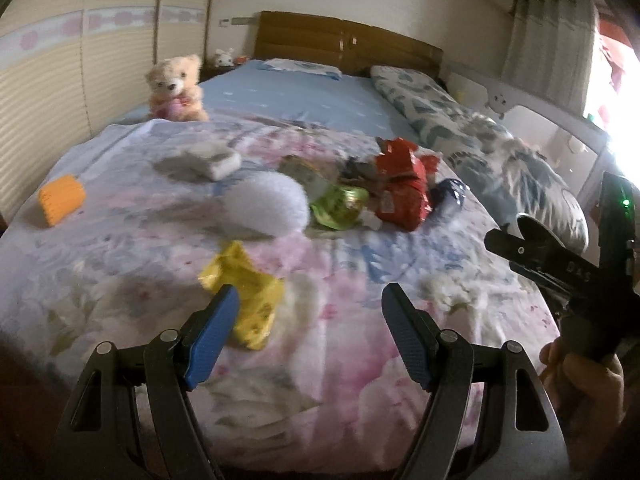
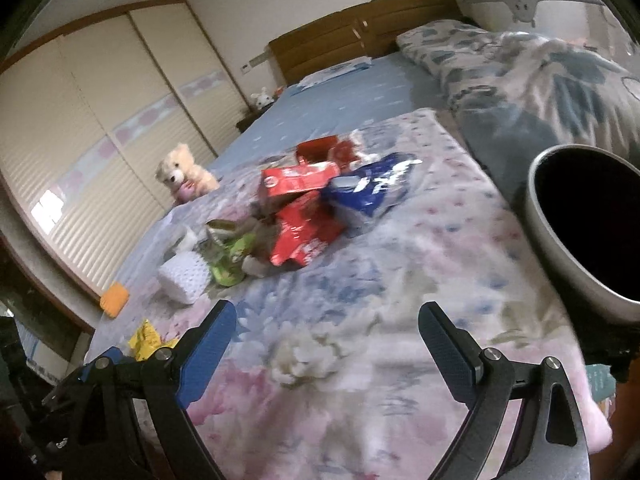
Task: Collect trash
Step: 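Grasp the yellow snack wrapper with the left tool while the right tool grasps the red snack bag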
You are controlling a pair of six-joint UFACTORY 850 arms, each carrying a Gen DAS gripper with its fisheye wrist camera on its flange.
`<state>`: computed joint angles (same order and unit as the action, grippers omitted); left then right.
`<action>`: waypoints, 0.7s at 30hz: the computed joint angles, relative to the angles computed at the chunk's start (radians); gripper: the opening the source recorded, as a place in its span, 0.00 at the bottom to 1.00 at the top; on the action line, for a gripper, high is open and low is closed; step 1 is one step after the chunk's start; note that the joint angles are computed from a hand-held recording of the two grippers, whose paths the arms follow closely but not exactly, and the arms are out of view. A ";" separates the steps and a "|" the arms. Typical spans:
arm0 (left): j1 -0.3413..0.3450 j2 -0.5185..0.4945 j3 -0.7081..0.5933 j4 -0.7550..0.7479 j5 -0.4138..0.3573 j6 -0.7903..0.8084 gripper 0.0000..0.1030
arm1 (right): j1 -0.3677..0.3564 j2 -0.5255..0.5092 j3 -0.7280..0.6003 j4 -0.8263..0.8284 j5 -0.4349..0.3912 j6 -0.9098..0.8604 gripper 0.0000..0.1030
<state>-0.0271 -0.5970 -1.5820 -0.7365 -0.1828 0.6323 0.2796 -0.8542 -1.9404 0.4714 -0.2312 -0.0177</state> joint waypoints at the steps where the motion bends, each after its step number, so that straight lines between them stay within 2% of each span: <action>1: 0.004 0.003 0.006 -0.005 0.005 0.001 0.73 | 0.004 -0.009 -0.015 -0.001 -0.007 -0.004 0.91; 3: 0.011 0.007 0.014 0.026 0.017 -0.037 0.73 | 0.010 -0.021 -0.037 -0.011 -0.019 -0.002 0.91; 6: 0.019 -0.002 0.011 0.151 0.018 -0.178 0.74 | 0.019 -0.044 -0.075 -0.028 -0.035 0.004 0.91; 10: 0.030 -0.032 -0.019 0.271 -0.011 -0.322 0.75 | 0.028 -0.078 -0.132 -0.048 -0.065 0.014 0.91; 14: 0.034 -0.063 -0.050 0.338 -0.039 -0.390 0.75 | 0.034 -0.124 -0.205 -0.100 -0.102 0.056 0.91; 21: 0.037 -0.124 -0.116 0.365 -0.097 -0.425 0.75 | 0.031 -0.235 -0.389 -0.182 -0.193 0.138 0.91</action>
